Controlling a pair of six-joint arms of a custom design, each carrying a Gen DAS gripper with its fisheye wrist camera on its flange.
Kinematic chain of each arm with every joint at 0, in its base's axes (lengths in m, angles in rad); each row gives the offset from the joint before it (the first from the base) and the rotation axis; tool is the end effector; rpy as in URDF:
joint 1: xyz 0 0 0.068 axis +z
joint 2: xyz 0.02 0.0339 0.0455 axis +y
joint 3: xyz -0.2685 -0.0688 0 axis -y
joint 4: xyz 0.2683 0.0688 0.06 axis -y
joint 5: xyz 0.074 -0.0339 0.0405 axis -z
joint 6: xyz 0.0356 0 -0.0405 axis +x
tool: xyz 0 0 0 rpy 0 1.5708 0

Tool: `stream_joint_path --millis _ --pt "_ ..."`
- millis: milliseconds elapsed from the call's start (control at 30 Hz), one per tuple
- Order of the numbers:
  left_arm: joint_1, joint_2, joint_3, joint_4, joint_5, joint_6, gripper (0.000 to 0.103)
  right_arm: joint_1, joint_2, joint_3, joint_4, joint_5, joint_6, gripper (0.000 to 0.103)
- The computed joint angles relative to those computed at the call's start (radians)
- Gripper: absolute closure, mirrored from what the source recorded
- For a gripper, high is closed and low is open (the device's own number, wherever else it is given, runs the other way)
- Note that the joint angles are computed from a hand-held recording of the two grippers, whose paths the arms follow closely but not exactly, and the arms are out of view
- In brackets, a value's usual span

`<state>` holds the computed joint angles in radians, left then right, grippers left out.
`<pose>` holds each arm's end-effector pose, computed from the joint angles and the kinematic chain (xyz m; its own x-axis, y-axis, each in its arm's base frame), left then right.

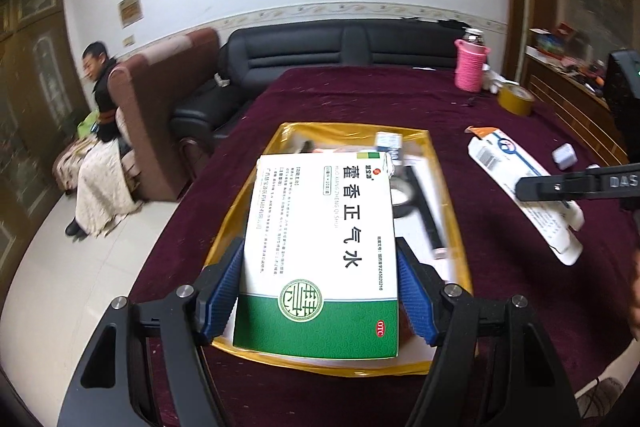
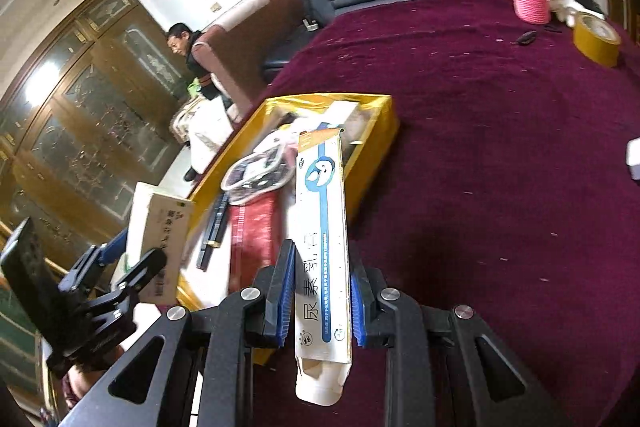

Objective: Organize objects
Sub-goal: 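Lift both boxes and carry them over the yellow box, then lower the medicine box into the yellow box while the right tool lowers the ointment box beside it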

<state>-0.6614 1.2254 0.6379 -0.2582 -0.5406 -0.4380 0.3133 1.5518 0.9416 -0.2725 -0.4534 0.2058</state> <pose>0.2125 -0.1422 0.1891 -0.6440 0.0404 -0.7640 -0.0175 0.9976 0.0675 0.3153 0.1185 0.1955 -0.8300 -0.0758 -0.5525 -0.3801 0.8019 0.4610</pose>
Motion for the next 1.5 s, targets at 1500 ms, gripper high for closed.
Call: stream_joint_path --millis 1500 --pt "0.226 0.283 0.033 0.224 0.198 0.072 0.032 0.281 0.449 0.453 -0.151 0.337 0.069 0.074"
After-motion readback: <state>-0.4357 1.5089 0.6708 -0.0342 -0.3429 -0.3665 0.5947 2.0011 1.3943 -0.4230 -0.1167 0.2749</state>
